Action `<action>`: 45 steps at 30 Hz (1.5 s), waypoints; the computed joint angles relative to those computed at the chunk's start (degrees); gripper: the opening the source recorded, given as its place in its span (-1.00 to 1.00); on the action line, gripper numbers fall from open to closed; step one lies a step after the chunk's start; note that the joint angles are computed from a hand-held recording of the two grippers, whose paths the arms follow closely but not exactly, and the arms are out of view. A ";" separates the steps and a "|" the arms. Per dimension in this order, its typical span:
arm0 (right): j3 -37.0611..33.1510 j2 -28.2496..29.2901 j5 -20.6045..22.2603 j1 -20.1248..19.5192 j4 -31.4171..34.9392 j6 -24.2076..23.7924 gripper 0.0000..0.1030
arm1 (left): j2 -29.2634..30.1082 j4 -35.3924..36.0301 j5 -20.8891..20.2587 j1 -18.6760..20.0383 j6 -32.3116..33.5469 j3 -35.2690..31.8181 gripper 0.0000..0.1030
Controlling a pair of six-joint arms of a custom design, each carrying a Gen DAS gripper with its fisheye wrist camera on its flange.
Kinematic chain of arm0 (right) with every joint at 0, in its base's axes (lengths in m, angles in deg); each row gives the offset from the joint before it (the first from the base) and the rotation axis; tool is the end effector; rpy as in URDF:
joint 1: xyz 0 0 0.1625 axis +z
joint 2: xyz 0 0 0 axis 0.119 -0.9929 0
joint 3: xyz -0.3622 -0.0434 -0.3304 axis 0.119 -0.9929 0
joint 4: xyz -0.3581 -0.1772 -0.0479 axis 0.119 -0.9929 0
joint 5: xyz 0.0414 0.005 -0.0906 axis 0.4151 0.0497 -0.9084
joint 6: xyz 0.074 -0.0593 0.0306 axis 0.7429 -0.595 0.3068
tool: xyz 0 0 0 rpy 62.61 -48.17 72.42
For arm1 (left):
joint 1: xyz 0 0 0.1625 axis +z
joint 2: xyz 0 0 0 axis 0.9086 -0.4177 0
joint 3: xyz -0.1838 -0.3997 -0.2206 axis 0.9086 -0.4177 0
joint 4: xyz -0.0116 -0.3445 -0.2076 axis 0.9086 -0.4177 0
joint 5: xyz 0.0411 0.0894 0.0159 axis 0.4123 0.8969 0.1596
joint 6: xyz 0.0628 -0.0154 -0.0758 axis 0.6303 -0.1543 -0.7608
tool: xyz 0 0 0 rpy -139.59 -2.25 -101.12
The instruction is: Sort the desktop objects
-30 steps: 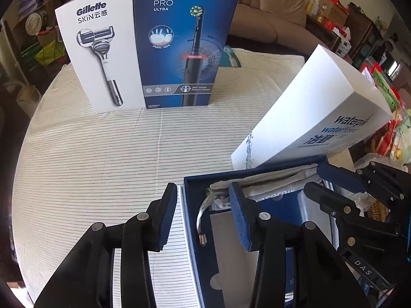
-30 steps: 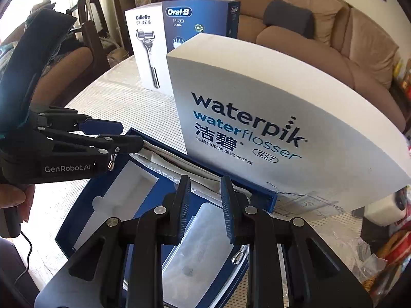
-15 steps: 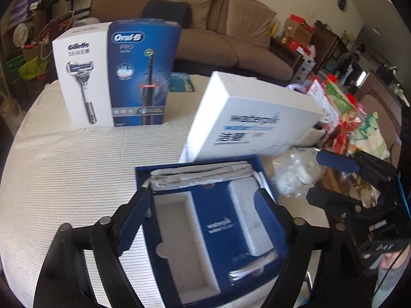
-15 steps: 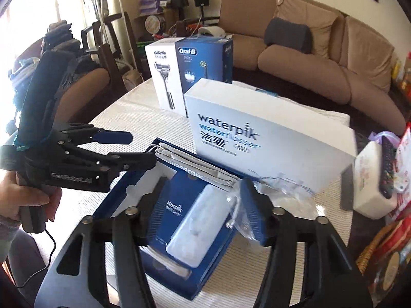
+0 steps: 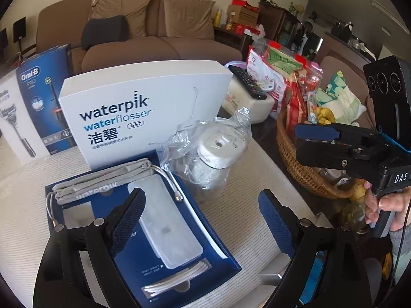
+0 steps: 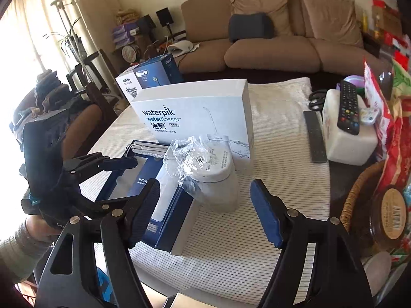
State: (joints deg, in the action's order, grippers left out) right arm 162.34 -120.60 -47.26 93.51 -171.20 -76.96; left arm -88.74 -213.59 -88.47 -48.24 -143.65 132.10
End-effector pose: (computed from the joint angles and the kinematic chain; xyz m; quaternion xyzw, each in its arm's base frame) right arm 0.2078 -0.4394 0.2875 0.4387 -0.8886 0.1124 0.0731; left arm -0.3136 -0.3178 0.1379 0.0843 0.8857 -0.3658 0.2733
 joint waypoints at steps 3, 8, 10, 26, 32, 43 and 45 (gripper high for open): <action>-0.06 0.32 1.96 -2.43 0.48 0.84 0.43 | 1.36 0.83 1.13 1.50 1.13 -1.35 0.79; -0.22 2.16 2.33 -4.14 -1.24 0.96 0.43 | 3.16 7.12 3.81 2.52 -2.80 -3.85 0.79; 0.10 2.82 1.64 -4.35 -2.46 0.63 0.43 | 3.84 9.10 4.27 2.70 -4.12 -4.69 0.79; 5.85 -0.34 -6.00 -5.22 -9.86 -1.28 1.00 | 2.99 22.18 0.72 -3.23 -23.26 -6.35 1.00; 11.70 -6.03 -7.78 -5.39 -11.46 -4.65 1.00 | 2.62 35.49 -4.26 -10.92 -41.07 -6.64 1.00; 23.05 -16.44 -9.92 -14.24 -17.33 -12.75 1.00 | 13.24 33.30 -17.30 -22.06 -57.37 -5.89 1.00; 24.26 -16.39 -9.77 -15.92 -19.28 -13.80 1.00 | 14.58 30.57 -18.44 -22.21 -58.23 -5.30 1.00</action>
State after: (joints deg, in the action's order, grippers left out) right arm 186.60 -136.98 -57.03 77.59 -190.48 -90.76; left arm -74.15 -183.01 -106.90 -70.44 -201.87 126.80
